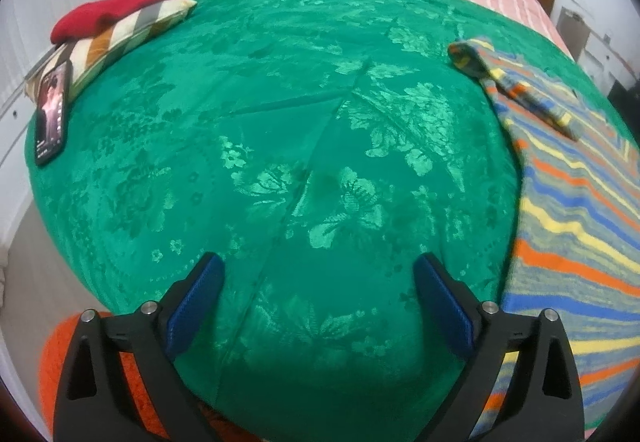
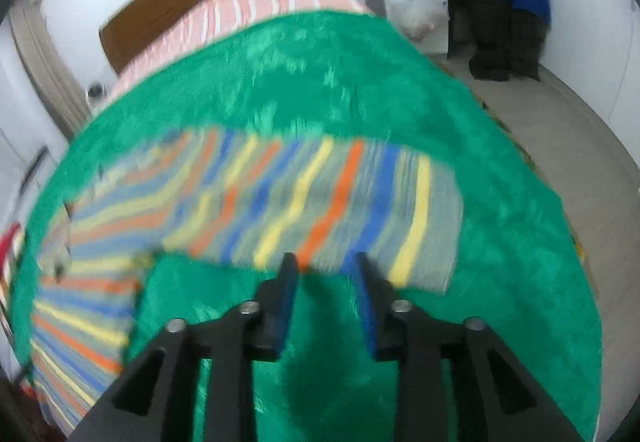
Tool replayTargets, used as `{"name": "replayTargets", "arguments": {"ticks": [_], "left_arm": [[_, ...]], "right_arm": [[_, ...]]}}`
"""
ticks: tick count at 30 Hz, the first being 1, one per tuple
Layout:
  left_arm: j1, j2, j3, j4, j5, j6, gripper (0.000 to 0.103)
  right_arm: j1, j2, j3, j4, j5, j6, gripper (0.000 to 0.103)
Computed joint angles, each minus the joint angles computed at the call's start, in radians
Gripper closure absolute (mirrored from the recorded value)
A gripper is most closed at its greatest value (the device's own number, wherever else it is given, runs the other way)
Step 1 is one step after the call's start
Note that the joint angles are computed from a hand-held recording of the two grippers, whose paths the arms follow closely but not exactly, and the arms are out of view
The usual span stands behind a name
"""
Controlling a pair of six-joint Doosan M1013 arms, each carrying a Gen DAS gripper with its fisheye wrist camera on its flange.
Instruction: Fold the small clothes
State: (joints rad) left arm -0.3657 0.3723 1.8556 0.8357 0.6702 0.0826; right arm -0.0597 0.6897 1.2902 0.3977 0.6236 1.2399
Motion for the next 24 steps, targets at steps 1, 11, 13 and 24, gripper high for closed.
{"name": "replayTargets", "arguments": {"ticks": [1, 11, 13, 24], "left_arm": [[-0.002, -0.004, 0.002, -0.003, 0.006, 0.006, 0.006], [-0.064, -0.046, -0.01, 0.108, 0.053, 0.098, 0.006], [-0.074, -0.047, -0.039, 0.131, 0.039, 0.173, 0.006], [-0.049, 0.096, -0.349, -0.234, -0.093, 0.929, 0.007]], "right_arm": [[0.001, 0.006, 0.001, -0.055, 0.013, 0.047, 0.076], [-0.005, -0.18, 0.271, -0.075, -0.242, 0.027, 0.068], [-0.012, -0.203, 0.302, 0.039, -0.262, -0.075, 0.051], [-0.011, -0.172, 0.34, 0.154, -0.281, -0.123, 0.04]]}}
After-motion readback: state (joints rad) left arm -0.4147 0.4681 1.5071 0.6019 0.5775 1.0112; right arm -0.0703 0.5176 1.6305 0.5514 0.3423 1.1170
